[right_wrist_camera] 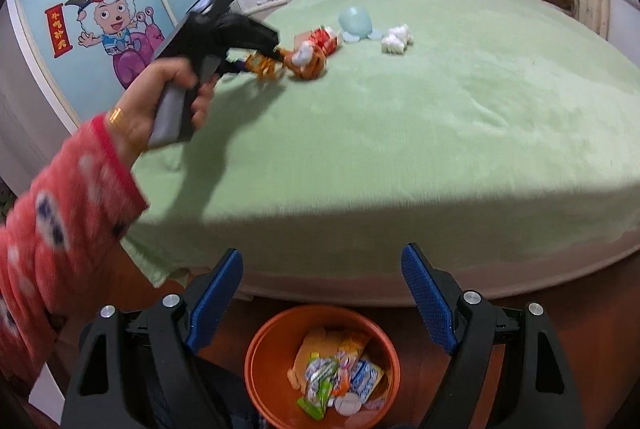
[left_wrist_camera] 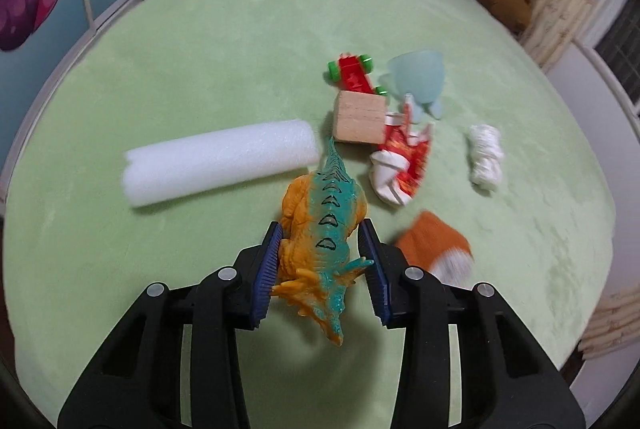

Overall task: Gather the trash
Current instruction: 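Grasp the dinosaur toy with the left tool while the right grasps the orange plush, then carry the dinosaur and plush over the bucket and release them inside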

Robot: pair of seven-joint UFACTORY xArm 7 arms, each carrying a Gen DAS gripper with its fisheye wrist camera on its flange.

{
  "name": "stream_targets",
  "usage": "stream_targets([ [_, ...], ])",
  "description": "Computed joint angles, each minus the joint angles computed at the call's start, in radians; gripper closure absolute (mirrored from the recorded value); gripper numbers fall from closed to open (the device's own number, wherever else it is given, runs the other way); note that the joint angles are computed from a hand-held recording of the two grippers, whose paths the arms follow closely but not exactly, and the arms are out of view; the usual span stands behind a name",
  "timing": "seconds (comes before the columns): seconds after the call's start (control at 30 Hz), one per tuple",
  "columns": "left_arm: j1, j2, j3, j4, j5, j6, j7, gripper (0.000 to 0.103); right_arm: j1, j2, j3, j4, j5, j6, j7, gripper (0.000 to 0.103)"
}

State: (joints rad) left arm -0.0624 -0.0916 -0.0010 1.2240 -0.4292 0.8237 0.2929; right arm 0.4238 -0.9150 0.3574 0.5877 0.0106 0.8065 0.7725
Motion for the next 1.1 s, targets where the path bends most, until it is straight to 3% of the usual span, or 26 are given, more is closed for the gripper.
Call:
stream_targets([
  [0.1,0.001,-0.109,0.039,-0.089,-0.102,0.02,0.143,0.064,-0.027,0.055,-0.019,0.021,-0.021,-0.068,-0.028,0.023],
  [0.23,-0.001,-0.302,0.099,-0.249,-0.126,0.035,0.259,0.064,-0.071,0.207,-0.057,0.095,-0.057,-0.199,-0.106,0.022],
  [0.43,0.01,-0.554,0.182,-0.427,-0.109,0.087,0.308,0.064,-0.159,0.545,-0.058,0.318,-0.154,-0.299,-0.164,0.021],
  [0.53,0.026,-0.662,0.208,-0.494,-0.075,0.12,0.296,0.064,-0.191,0.728,-0.046,0.467,-0.261,-0.27,-0.104,0.021],
  [0.63,0.037,-0.724,0.239,-0.53,-0.049,0.169,0.277,0.064,-0.184,0.896,-0.052,0.634,-0.391,-0.162,-0.036,0.022],
  [0.73,0.047,-0.756,0.253,-0.55,-0.031,0.181,0.265,0.064,-0.149,1.012,-0.088,0.764,-0.385,-0.063,-0.057,0.046],
  [0.77,0.05,-0.762,0.257,-0.554,-0.026,0.185,0.261,0.064,-0.14,1.026,-0.1,0.78,-0.371,-0.055,-0.068,0.059],
  [0.8,0.049,-0.765,0.263,-0.555,-0.024,0.191,0.259,0.064,-0.131,1.026,-0.112,0.781,-0.354,-0.062,-0.074,0.065],
  [0.97,0.05,-0.779,0.273,-0.562,-0.02,0.206,0.256,0.064,-0.075,0.969,-0.165,0.744,-0.331,-0.074,-0.068,0.071],
  [1.1,0.033,-0.798,0.274,-0.561,-0.034,0.217,0.253,0.064,-0.059,0.867,-0.169,0.662,-0.338,-0.095,-0.073,0.072],
])
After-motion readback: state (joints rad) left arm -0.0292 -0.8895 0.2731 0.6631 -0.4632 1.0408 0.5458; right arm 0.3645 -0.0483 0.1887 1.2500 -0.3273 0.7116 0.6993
